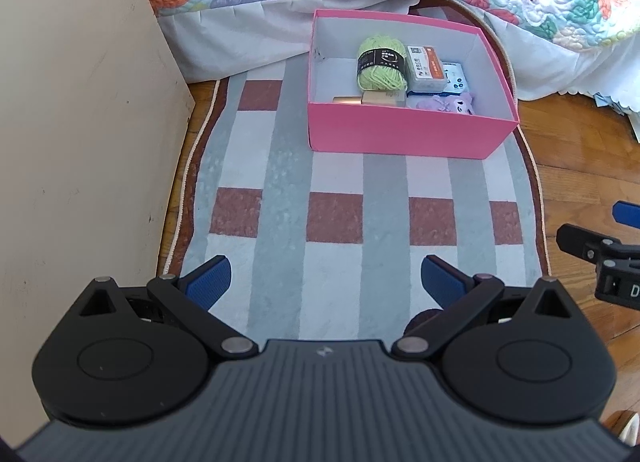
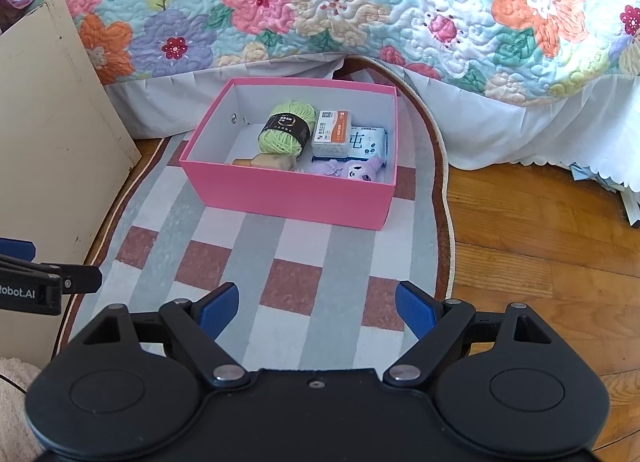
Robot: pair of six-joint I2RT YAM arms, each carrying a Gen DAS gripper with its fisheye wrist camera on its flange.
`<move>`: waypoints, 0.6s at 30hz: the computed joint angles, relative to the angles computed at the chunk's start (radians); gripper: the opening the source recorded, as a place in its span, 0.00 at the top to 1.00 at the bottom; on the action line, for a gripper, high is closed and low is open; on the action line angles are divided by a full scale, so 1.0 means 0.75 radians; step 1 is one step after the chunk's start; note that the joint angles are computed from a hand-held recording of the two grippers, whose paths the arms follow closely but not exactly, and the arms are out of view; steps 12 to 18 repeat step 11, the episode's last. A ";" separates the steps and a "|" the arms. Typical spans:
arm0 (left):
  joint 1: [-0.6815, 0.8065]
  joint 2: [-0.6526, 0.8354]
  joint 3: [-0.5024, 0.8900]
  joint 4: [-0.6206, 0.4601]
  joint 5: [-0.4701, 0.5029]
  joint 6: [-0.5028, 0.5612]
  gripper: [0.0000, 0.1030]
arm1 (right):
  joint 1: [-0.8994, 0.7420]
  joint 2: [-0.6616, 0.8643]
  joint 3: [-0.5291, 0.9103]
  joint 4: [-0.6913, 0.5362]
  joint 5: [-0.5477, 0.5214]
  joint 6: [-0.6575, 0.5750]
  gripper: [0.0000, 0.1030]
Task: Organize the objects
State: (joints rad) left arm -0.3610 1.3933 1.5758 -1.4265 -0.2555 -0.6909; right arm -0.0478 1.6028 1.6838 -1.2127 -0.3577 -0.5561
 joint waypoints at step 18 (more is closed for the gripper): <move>-0.024 0.002 0.012 -0.006 -0.003 -0.007 0.00 | 0.000 -0.010 -0.010 -0.002 0.010 -0.008 0.14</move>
